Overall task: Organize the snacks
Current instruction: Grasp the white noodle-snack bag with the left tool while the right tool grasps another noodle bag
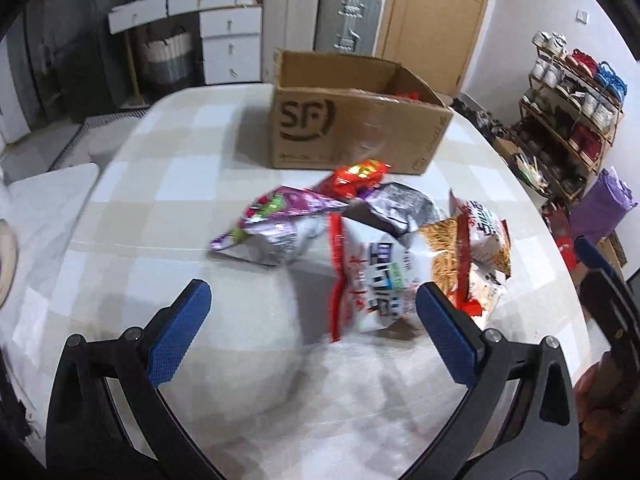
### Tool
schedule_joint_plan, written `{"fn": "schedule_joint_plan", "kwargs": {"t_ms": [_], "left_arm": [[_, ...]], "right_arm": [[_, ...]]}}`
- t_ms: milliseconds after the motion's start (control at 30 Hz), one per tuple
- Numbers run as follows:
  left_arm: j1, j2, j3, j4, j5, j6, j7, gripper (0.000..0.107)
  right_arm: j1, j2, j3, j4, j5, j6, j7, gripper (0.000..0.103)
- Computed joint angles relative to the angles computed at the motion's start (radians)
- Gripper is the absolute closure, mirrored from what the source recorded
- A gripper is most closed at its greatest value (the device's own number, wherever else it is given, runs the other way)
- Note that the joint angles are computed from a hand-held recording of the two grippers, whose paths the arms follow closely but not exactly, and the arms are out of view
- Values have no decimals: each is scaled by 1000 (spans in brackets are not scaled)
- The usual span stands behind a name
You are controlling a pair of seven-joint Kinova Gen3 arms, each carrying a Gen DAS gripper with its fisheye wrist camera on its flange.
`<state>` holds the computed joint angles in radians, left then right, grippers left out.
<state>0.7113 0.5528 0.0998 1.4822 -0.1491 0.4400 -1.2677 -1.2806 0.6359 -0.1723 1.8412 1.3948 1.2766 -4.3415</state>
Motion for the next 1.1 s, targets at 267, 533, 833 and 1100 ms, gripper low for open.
{"fn": "schedule_joint_plan", "kwargs": {"t_ms": [267, 533, 833, 1100], "left_arm": [[-13, 120, 61, -165, 58, 94, -84, 5], [-2, 201, 76, -279, 113, 169, -127, 5], [-43, 234, 124, -292, 200, 141, -223, 29], [-79, 191, 150, -212, 237, 87, -298, 45]], "right_arm": [[16, 0, -11, 54, 34, -28, -86, 1], [36, 2, -28, 96, 71, -51, -171, 1], [43, 3, -40, 100, 80, -52, -191, 1], [44, 1, -40, 89, 60, -69, -178, 1]]}}
